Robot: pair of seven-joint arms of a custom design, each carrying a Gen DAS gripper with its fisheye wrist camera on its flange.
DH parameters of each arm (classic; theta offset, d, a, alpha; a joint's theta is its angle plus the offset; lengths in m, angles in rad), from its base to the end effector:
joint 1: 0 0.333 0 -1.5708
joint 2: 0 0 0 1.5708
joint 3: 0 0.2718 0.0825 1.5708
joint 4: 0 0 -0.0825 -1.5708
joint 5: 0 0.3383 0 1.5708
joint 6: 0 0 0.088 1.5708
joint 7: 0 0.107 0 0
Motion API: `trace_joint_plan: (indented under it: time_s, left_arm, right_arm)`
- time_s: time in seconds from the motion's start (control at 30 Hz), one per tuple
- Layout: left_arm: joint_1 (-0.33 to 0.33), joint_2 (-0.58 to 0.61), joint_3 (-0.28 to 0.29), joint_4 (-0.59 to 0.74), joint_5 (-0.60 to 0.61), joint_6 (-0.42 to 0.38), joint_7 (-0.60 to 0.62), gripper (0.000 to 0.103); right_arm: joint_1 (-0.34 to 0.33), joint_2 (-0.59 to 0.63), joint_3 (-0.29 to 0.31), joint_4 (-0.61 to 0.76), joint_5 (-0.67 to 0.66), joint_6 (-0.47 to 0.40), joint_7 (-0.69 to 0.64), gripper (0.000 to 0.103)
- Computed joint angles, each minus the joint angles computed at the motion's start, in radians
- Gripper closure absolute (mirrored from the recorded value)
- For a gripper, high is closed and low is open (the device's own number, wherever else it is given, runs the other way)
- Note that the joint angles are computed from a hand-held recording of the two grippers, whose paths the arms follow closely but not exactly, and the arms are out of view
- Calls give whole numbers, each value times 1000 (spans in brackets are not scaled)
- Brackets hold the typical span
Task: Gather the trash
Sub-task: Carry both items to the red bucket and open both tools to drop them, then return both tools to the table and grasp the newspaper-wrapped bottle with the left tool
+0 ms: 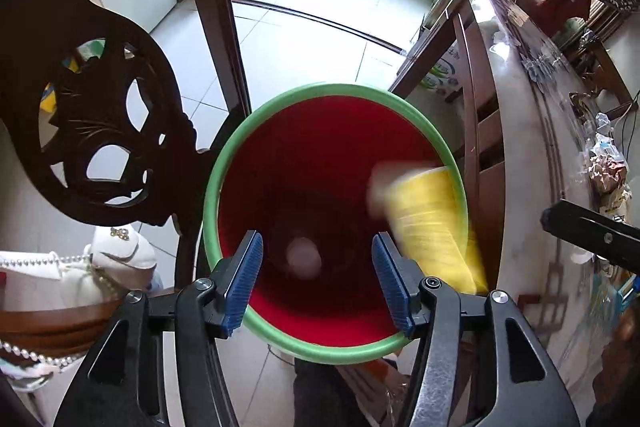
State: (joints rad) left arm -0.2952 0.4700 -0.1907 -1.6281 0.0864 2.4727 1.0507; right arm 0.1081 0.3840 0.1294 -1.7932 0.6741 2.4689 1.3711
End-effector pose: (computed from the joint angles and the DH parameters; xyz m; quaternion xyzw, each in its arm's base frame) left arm 0.5835 -0.2893 0.3763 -0.6988 0.6893 -0.1853 0.0459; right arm 0.6026 0.1375 0.3532 -0.6562 0.6941 0.0968 0.2796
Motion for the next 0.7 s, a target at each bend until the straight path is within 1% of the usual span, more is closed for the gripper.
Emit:
trace_joint_plan:
  time_s: [0.1, 0.17, 0.2, 0.23, 0.33, 0.37, 0.47, 0.53, 0.57, 0.6, 0.63, 0.7]
  left_arm:
    - [-1, -15, 1, -11, 2, 10, -5, 48]
    - [-7, -27, 2, -12, 16, 14, -3, 48]
    - [-13, -31, 3, -11, 26, 19, -2, 48]
    - [-19, -36, 1, -8, 38, 25, 3, 48]
    - [-32, -35, -11, 18, 45, 36, 23, 48]
    - [-36, -31, -16, 30, 44, 37, 30, 48]
    - [-59, -6, -32, 93, 37, 27, 53, 47]
    - [-85, 22, -41, 154, 40, 5, 73, 41]
    - [-101, 33, -39, 179, 48, -3, 74, 33]
    - [-121, 48, -38, 209, 59, -9, 76, 28]
    - [-142, 63, -37, 237, 71, -9, 77, 26]
    - [-181, 93, -33, 293, 89, -20, 70, 21]
  right_arm:
    - [7, -59, -12, -46, -28, 24, -4, 51]
    - [11, -129, -26, -104, -49, 46, -6, 51]
    - [20, -168, -36, -144, -69, 78, 1, 51]
    - [28, -206, -48, -184, -94, 103, 18, 51]
    - [33, -303, -93, -281, -192, 134, 106, 38]
    - [31, -337, -109, -318, -241, 146, 163, 37]
    - [8, -420, -142, -407, -300, 167, 229, 37]
    - [-17, -479, -163, -472, -358, 199, 262, 37]
    - [-38, -515, -173, -514, -408, 222, 285, 36]
    - [-54, -542, -183, -543, -438, 234, 293, 35]
    - [-71, -567, -197, -570, -455, 244, 293, 33]
    - [-93, -613, -244, -612, -425, 244, 247, 33]
